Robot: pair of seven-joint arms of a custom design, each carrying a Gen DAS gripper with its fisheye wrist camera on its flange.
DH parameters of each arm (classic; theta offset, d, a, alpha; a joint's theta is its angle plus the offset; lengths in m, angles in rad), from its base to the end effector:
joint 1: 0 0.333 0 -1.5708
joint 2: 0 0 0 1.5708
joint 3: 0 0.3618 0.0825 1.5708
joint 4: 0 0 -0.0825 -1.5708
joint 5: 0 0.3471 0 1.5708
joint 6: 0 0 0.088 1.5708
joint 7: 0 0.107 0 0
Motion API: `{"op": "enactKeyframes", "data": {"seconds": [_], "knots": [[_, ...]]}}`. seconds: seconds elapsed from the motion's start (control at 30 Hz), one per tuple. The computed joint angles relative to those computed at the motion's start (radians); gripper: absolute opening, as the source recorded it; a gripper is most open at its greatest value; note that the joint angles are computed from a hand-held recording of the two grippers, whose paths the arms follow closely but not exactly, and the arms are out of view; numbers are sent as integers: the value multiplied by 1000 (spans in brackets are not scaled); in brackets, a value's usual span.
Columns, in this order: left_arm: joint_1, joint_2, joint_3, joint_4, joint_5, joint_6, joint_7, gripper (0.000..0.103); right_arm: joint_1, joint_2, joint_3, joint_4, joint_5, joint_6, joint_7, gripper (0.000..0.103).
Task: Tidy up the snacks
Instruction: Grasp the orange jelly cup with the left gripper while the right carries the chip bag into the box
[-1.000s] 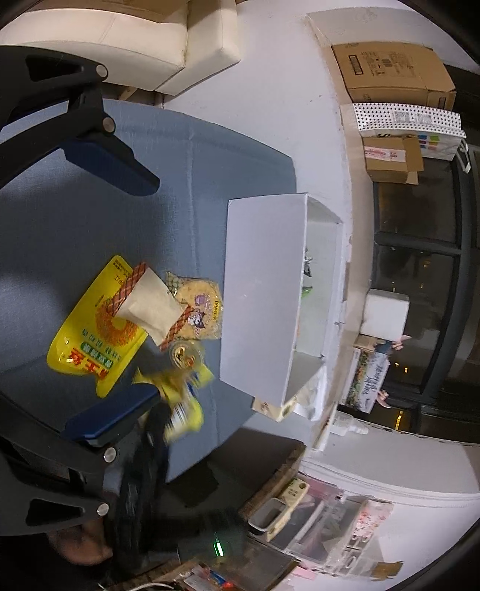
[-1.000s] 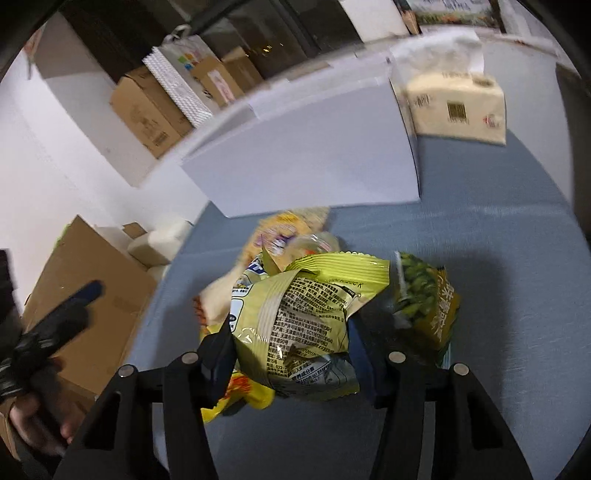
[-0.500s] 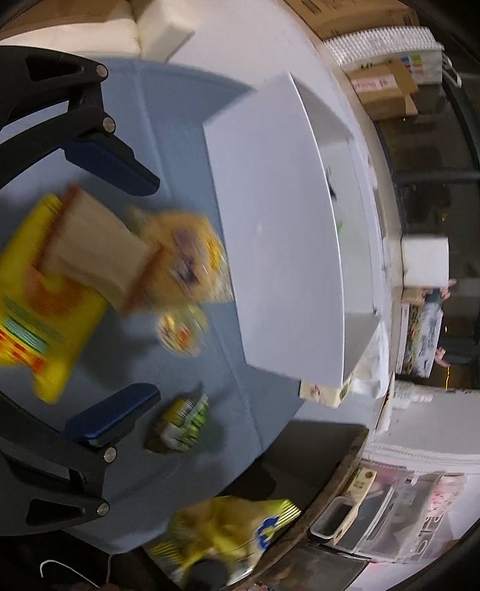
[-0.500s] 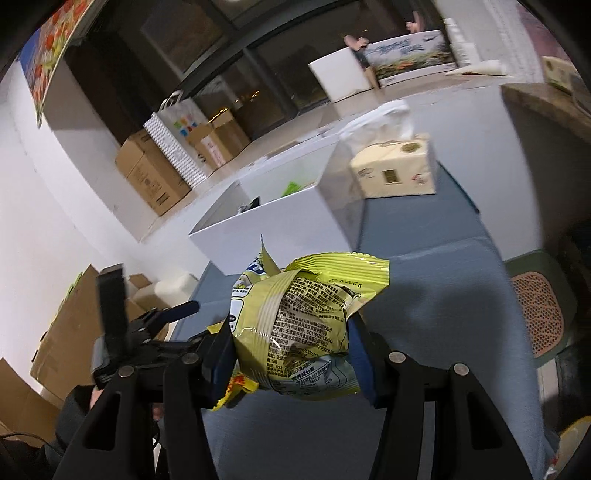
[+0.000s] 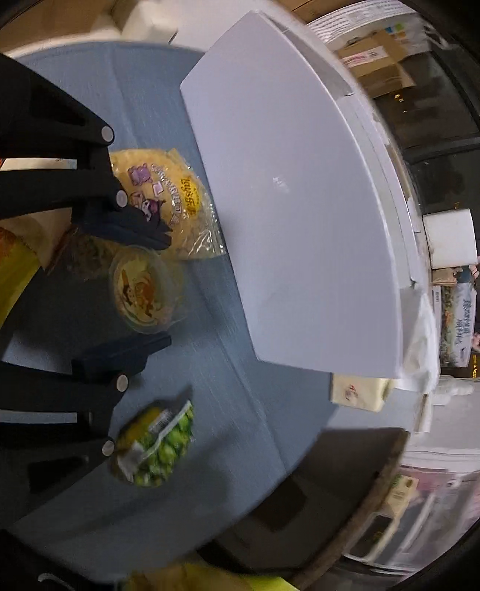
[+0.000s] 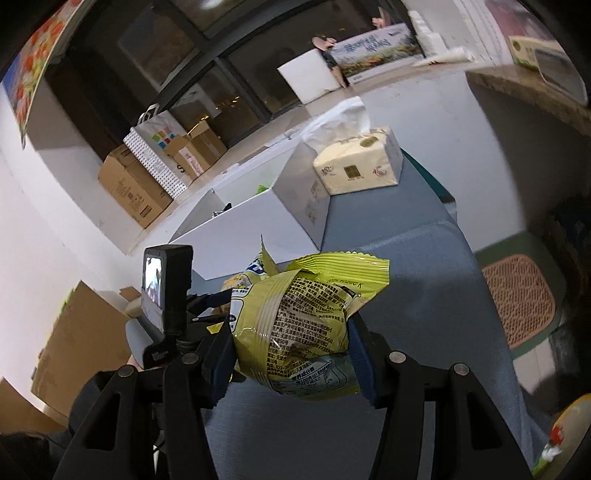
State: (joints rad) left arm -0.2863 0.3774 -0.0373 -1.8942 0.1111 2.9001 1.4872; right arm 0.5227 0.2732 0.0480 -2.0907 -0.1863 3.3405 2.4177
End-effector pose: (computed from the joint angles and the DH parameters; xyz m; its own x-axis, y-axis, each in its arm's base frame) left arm 0.6269 -0.2138 0.4433 -0.3192 -0.9474 -0.0220 -0.7617 0.2703 -0.5889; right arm 0.5092 0.3470 0.4818 0.1482 -0.8311 -0.5361 -0.7251 0.2773 -0.6304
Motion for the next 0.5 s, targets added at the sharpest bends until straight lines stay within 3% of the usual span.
{"op": "enactKeyframes", "data": {"seconds": [0.07, 0.13, 0.33, 0.43, 0.5], "knots": [[27, -24, -23, -31, -26, 37, 25, 50, -16, 4, 19, 5, -7, -4, -2, 60], [90, -56, -88, -68, -99, 72, 96, 50, -9, 6, 15, 10, -8, -5, -4, 60], [344, -175, -369, -168, -524, 154, 454, 50, -39, 32, 62, 64, -32, -38, -17, 60], [409, -229, -439, -188, -711, 180, 611, 50, -58, 54, 95, 110, -49, -61, -35, 60], [433, -260, -457, -186, -820, 176, 700, 50, -59, 74, 107, 159, -65, -87, -58, 60]]}}
